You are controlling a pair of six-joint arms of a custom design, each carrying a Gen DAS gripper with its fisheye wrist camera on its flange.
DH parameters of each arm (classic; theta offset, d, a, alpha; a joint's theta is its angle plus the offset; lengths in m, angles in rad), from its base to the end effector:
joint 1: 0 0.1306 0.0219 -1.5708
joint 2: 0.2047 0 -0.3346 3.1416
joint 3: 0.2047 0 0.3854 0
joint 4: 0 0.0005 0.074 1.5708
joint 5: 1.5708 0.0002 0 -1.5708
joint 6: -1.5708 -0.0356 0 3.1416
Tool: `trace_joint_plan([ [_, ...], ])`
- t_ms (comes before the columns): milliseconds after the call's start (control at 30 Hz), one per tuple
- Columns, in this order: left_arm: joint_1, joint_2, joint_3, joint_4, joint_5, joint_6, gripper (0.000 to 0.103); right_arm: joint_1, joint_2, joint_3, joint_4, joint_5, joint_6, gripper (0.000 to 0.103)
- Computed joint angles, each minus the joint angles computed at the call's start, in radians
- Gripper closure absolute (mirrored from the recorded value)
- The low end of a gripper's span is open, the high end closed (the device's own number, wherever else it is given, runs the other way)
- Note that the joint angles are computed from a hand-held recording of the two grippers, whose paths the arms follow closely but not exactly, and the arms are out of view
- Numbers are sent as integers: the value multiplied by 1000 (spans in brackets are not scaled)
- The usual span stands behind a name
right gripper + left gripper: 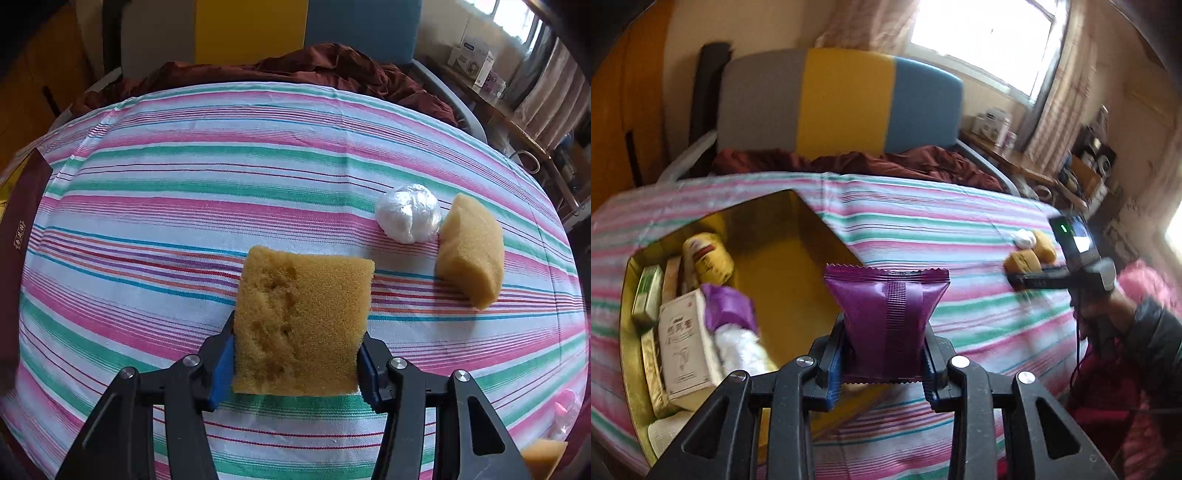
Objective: Organize objects
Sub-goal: 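Lower the purple packet into the gold box and open the left tool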
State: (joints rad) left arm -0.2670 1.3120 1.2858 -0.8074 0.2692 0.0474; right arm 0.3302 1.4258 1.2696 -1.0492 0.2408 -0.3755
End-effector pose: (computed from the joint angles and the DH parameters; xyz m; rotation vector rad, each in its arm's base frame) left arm 0.4427 -0.1314 0.3743 0.3901 2.3858 -0.4689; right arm 0.4392 0.1410 0.3032 0.1222 2.7122 -0.1349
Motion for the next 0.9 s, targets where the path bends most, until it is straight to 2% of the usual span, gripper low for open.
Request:
trace_joint_plan([
  [100, 87, 43, 48, -31, 56, 58, 70, 2, 3, 4, -4, 8, 5, 48],
  [233, 163, 102, 114, -59, 74, 92, 70, 7, 5, 6, -6, 23, 16, 48],
  [433, 203, 233, 256, -123, 128, 153, 70, 12, 8, 10, -9, 40, 32, 47],
  [700, 164, 437, 489, -202, 55, 146, 70, 16, 8, 10, -9, 48, 38, 47],
  [800, 147, 525, 590, -257, -20, 114, 69, 13, 10, 11, -7, 48, 44, 47],
  [900, 143, 595, 667, -303, -56, 97, 69, 13, 12, 12, -5, 50, 49, 47],
])
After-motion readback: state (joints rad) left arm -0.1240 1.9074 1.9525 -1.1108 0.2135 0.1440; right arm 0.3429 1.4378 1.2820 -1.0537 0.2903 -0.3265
